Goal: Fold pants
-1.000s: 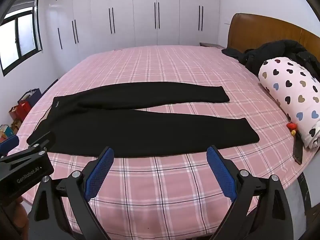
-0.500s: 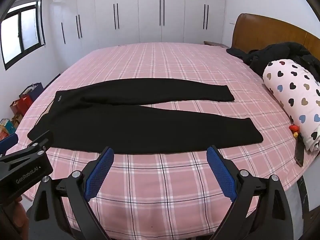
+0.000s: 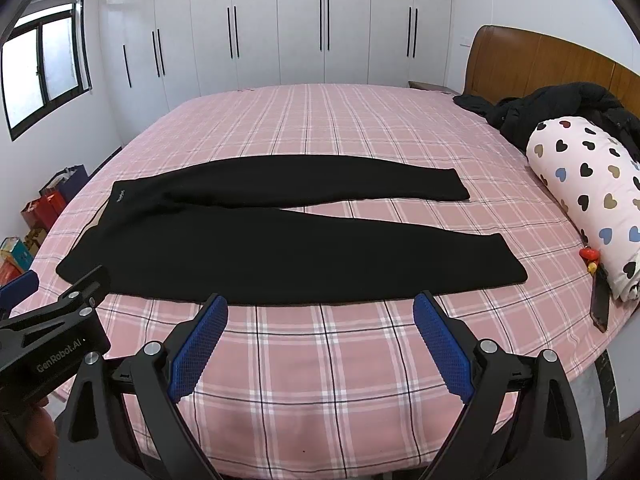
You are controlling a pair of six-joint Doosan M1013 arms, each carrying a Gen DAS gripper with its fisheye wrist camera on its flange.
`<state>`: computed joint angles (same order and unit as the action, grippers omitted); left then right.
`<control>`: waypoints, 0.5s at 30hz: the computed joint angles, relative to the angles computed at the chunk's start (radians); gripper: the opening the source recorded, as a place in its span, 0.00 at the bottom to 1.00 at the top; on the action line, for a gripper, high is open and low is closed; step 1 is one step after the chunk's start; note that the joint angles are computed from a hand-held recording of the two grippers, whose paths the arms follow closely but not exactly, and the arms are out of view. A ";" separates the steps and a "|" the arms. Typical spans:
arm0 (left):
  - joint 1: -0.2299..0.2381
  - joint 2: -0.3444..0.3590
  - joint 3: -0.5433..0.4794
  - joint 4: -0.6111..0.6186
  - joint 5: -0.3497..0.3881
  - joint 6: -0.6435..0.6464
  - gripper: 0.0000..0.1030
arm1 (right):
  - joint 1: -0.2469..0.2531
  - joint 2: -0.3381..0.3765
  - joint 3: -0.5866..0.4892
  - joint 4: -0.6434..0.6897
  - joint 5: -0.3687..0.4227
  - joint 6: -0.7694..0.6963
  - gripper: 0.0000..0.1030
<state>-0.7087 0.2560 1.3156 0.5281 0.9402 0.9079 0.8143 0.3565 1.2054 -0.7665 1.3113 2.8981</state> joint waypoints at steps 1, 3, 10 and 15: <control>-0.001 0.000 0.000 0.004 0.002 -0.002 0.95 | 0.000 0.000 0.000 0.000 0.000 0.000 0.89; -0.001 0.000 0.001 0.001 0.001 -0.002 0.95 | 0.000 0.000 -0.001 0.000 0.001 -0.001 0.89; -0.001 0.000 0.004 0.000 0.003 -0.004 0.95 | 0.002 0.001 -0.005 -0.005 0.012 -0.001 0.89; 0.000 -0.001 0.005 -0.003 0.003 -0.003 0.95 | 0.004 0.001 -0.004 -0.008 0.014 0.001 0.89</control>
<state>-0.7089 0.2554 1.3208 0.5255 0.9432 0.9047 0.8179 0.3574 1.2012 -0.7743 1.3257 2.8993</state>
